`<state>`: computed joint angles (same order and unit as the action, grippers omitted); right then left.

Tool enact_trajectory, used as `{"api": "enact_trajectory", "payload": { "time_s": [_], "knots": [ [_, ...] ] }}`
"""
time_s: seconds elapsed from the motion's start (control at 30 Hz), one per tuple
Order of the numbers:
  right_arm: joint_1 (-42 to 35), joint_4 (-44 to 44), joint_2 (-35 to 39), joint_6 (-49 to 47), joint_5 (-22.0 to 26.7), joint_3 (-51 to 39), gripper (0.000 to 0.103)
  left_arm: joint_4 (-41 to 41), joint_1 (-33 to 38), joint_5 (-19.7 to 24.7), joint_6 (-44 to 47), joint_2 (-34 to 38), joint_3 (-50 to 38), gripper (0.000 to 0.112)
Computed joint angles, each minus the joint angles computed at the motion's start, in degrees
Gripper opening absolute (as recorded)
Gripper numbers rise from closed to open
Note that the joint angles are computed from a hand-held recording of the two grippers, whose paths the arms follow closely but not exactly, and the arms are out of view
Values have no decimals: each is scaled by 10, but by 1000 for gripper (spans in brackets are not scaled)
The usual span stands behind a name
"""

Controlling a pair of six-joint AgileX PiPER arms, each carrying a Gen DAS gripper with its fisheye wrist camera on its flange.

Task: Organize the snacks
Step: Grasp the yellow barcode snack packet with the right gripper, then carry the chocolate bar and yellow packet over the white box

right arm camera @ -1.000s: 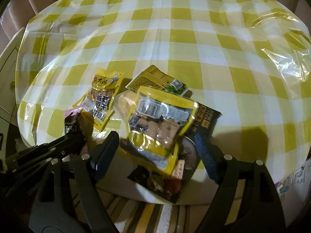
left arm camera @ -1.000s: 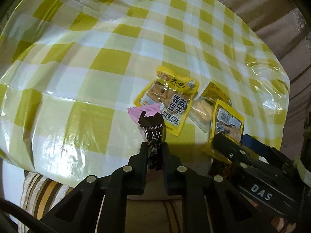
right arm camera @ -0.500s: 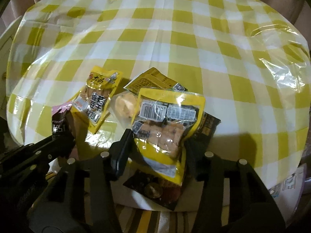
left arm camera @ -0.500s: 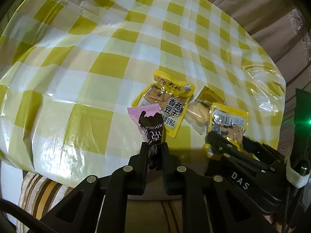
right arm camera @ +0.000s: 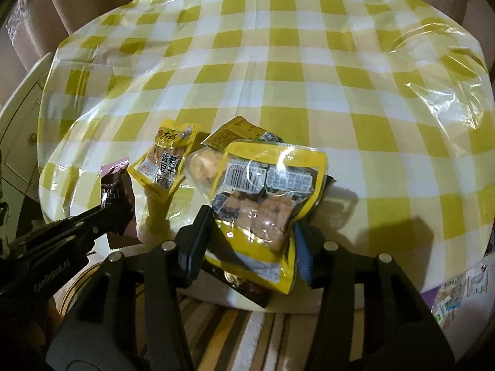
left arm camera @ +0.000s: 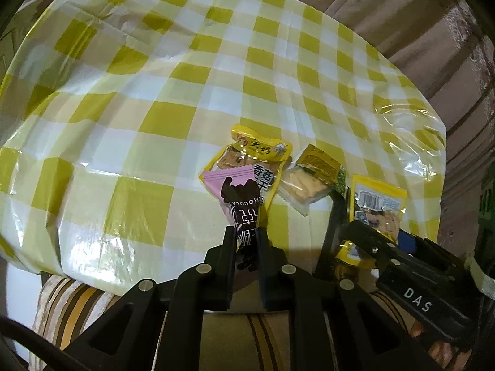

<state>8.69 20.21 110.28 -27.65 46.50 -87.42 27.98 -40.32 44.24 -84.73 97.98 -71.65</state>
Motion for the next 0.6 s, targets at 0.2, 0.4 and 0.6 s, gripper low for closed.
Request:
{"api": "enact_trajectory", "payload": {
  "time_s": [0.2, 0.4, 0.6],
  "knots": [
    [-39, 34, -20, -33, 12, 17, 54, 3, -17, 30, 3, 17, -40, 13],
    [-98, 69, -36, -66, 30, 27, 54, -8, -39, 60, 36, 59, -113, 13],
    [-165, 104, -37, -97, 59, 19, 54, -27, -63, 99, 86, 122, -224, 13]
  ]
}}
